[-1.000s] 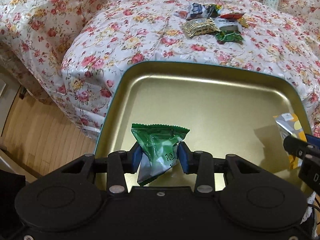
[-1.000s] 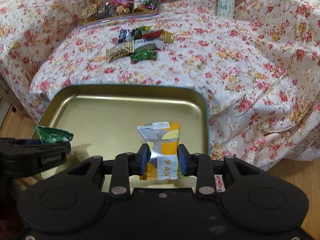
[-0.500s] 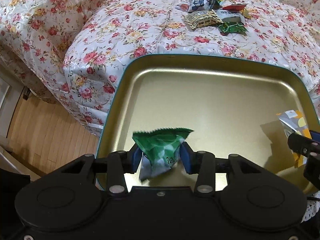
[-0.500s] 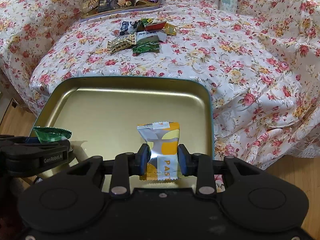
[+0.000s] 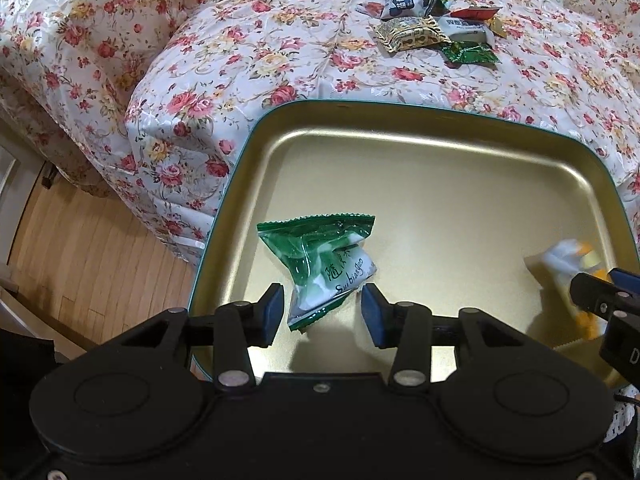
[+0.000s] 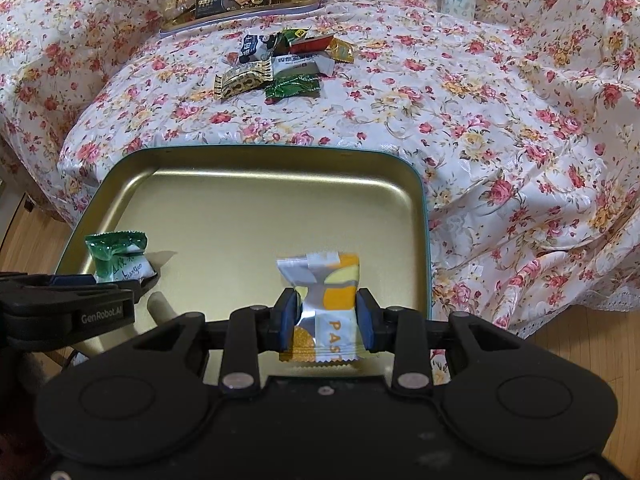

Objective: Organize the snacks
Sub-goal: 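Open the left tool to drop the green packet while the right tool releases the yellow-white packet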

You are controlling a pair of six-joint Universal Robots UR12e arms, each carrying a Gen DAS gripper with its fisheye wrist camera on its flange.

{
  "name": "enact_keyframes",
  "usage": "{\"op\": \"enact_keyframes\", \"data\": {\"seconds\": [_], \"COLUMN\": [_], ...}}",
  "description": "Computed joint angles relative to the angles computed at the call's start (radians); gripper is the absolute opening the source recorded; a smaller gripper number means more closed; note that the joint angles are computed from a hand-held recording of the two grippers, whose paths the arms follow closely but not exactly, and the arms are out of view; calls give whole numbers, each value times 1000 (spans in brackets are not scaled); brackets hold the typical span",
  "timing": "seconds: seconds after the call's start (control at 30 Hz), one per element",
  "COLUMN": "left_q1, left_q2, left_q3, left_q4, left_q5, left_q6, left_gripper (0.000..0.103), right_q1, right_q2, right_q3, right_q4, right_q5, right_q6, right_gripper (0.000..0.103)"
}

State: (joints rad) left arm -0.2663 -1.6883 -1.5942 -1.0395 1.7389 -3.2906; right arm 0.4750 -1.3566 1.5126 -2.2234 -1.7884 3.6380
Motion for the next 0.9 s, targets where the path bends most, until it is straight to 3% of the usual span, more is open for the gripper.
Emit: {"op": "enact_keyframes", "data": {"seconds": [0.33,0.9], "left_q1": [3,21], "left_q2": [3,14], "left_q3": [-1,2], "left_q4": [-9,-40], "left_q5": [-2,-95], "left_q6": [-10,-11], "left_gripper": [52,52], "right_q1": [2,-1], "right_q2": [0,-1], "right_q3": [-1,-10], "right_q4": [1,26], "right_q5": [-6,2], "right_q6": [-4,13], "right_gripper": [35,49]}}
